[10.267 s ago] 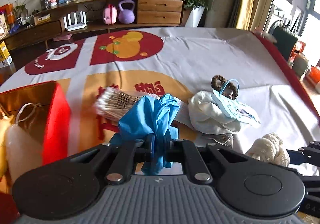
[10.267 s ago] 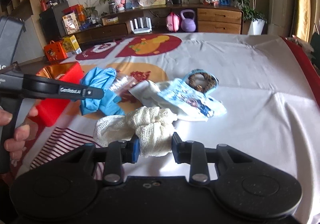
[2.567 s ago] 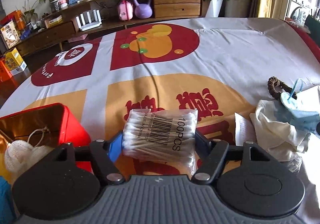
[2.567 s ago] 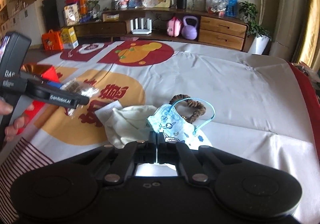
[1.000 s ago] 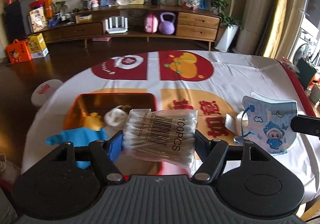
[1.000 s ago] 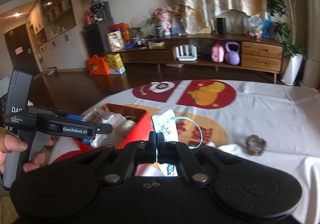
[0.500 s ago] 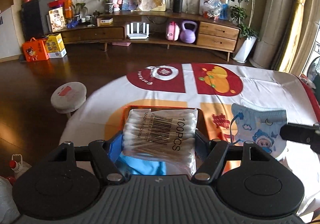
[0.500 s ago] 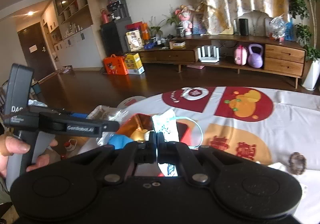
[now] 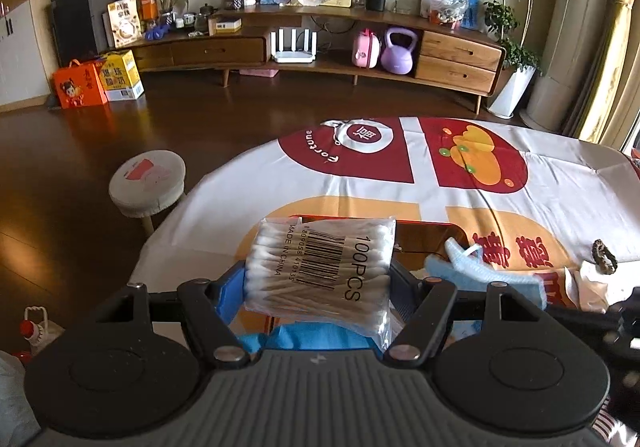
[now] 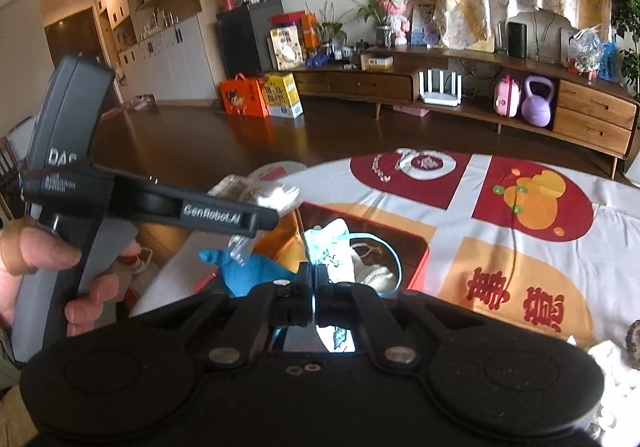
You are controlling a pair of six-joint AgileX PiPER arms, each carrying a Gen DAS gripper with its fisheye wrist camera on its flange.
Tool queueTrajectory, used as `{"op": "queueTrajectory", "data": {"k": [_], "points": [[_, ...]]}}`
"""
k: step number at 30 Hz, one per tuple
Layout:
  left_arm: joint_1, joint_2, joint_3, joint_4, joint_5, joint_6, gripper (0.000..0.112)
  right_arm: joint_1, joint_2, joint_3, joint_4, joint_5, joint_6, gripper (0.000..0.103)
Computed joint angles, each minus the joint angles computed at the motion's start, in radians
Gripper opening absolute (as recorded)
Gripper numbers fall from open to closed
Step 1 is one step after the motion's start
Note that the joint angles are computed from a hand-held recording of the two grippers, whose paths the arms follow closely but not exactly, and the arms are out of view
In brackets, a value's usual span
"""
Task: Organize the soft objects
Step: 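Open the left tool to drop the swab pack into the tin while the right tool releases the mask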
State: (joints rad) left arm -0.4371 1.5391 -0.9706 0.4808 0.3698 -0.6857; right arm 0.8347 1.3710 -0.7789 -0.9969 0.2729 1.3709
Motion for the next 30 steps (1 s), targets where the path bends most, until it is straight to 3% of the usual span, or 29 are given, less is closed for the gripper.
{"op": "queueTrajectory", "data": {"k": [8,17,21,30], "points": [[0.025,0.116,-0.046,-0.072,-0.057,0.072,0.072,-0.01,0.1,-0.001,-0.036,-0.067,0.045,0.0],[0.007,0.218,-0.097,-0.029,-0.058,0.021,0.072,0.008,0.161,0.009,-0.101,-0.102,0.124,0.001],[-0.006,0.252,-0.112,-0.013,-0.051,0.009,0.072,0.012,0.161,0.009,-0.008,-0.109,0.034,0.011],[0.0,0.272,-0.119,-0.057,-0.042,0.04,0.074,0.027,0.132,0.025,0.046,-0.104,-0.012,0.018]]}}
